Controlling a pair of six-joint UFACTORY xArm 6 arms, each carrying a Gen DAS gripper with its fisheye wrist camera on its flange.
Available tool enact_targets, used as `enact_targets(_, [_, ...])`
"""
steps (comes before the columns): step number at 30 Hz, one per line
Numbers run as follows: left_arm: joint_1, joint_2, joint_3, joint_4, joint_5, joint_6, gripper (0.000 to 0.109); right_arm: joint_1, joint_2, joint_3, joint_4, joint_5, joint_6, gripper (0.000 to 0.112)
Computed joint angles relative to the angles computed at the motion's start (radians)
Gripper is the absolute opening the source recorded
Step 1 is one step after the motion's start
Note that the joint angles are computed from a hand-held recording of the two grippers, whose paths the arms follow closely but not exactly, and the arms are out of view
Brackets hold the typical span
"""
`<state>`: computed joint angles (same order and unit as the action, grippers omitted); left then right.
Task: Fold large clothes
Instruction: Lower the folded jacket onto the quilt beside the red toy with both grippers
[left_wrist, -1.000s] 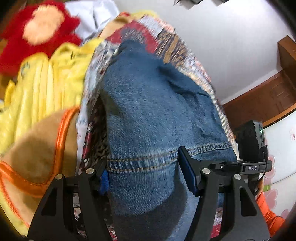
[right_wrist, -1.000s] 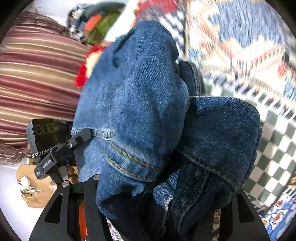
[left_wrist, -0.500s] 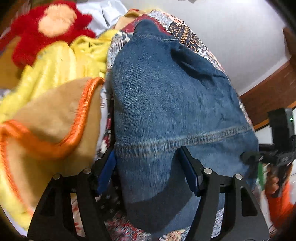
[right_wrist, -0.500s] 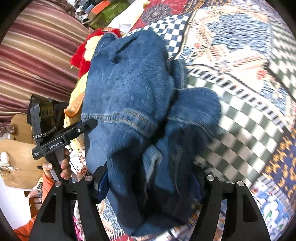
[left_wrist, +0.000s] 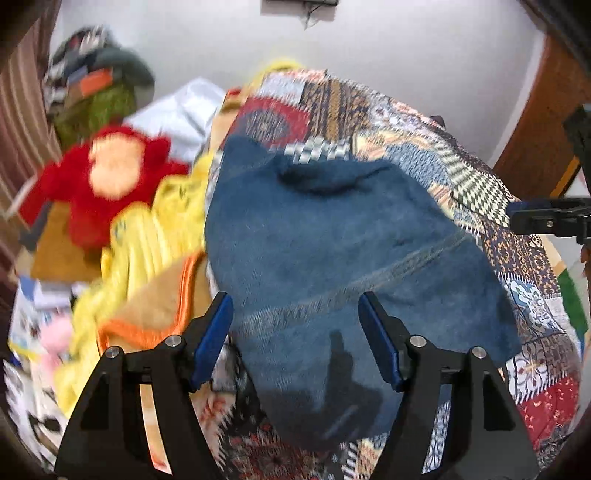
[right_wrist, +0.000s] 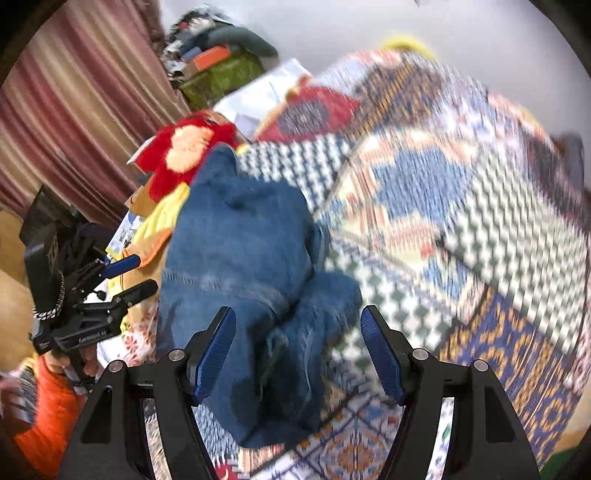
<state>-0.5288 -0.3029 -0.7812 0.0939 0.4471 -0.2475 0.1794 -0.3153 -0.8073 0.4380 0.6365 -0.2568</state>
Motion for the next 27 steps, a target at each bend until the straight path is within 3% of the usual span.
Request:
enact_targets(6, [0.003,0.126,-0.114,0.062,-0.011,-0.036,0.075,0.101,0.161,-0.098,-0.033,-0.124,0.009,0.068])
enact_targets(11, [0.005,0.247,-0.176,-0.037,-0.014,0.026,0.075,0.108,0.31,-0.159,-0.081,-0.142,0.046,0.068])
enact_targets(14, [-0.002,0.296,-0.187,0.005,-0.018,-0.014,0.075,0.097,0.366,-0.157,-0.069,-0.159,0.021,0.068])
enact_targets(17, [-0.017,0.3,-0.18,0.156,-0.026,-0.117,0.075,0.079,0.357,-0.135,0.058,-0.163,-0.059,0.07])
enact_targets(23, [-0.051,0.2,-0.137,0.227,-0.003,-0.164,0.075,0.104,0.229,-0.054,-0.128,-0.22,0.074,0.07])
enact_targets(27, [-0.061,0.05,-0.078,0.312,-0.001,-0.264,0.075,0.128,0.067,0.031,-0.142,-0.25,0.098,0.07])
